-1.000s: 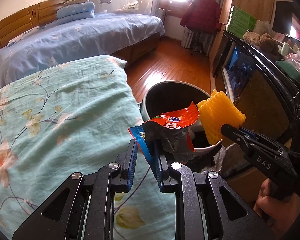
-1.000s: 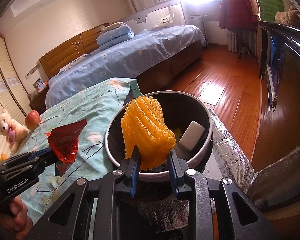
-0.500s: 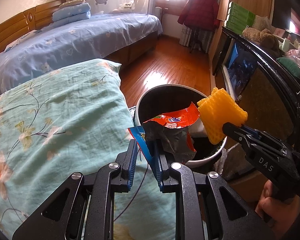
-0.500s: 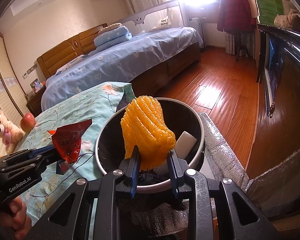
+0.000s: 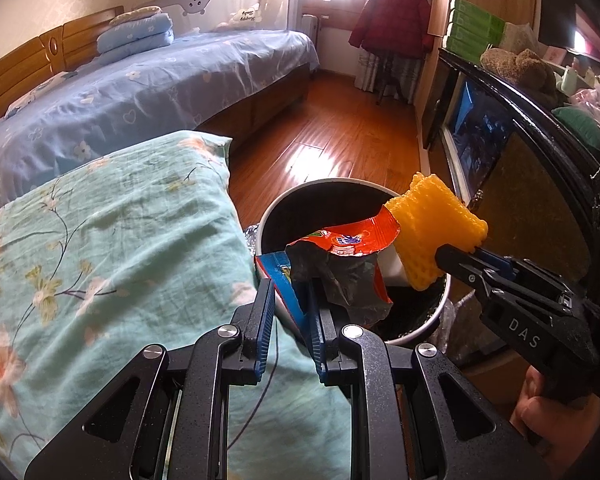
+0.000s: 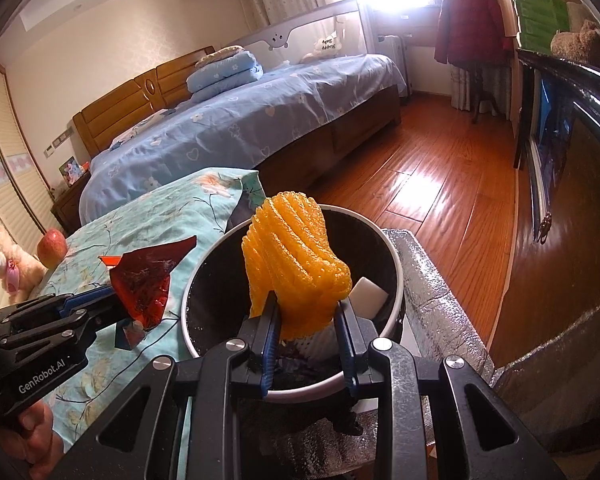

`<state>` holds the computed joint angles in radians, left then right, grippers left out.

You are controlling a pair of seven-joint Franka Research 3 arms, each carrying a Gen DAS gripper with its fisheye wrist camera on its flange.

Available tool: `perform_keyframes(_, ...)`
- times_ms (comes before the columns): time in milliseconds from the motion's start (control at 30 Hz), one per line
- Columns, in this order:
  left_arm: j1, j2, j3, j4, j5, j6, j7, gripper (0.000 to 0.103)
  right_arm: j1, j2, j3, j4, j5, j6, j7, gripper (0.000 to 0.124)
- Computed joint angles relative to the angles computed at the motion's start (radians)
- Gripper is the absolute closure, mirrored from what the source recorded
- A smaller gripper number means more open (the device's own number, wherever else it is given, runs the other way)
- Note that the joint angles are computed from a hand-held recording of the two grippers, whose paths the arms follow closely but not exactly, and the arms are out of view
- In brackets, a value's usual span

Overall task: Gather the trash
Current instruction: 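Carry the snack wrapper and orange foam sleeve over the black bin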

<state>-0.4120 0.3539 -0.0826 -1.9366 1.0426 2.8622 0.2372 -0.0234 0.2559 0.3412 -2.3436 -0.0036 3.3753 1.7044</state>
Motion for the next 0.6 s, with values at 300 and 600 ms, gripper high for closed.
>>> perform_keyframes(300,-0.003,0.037,-0.006,0.041,-0.054,-0.012,0.053,0.087,-0.018,0.010,0.011,0.015,0.005,-0.014,-0.009,0.097)
perform_keyframes(600,-0.023,0.063,0.007,0.074,-0.082,-0.020,0.086,0.087,-0.005,0.019,0.004,0.035,0.041,-0.029,-0.047,0.097)
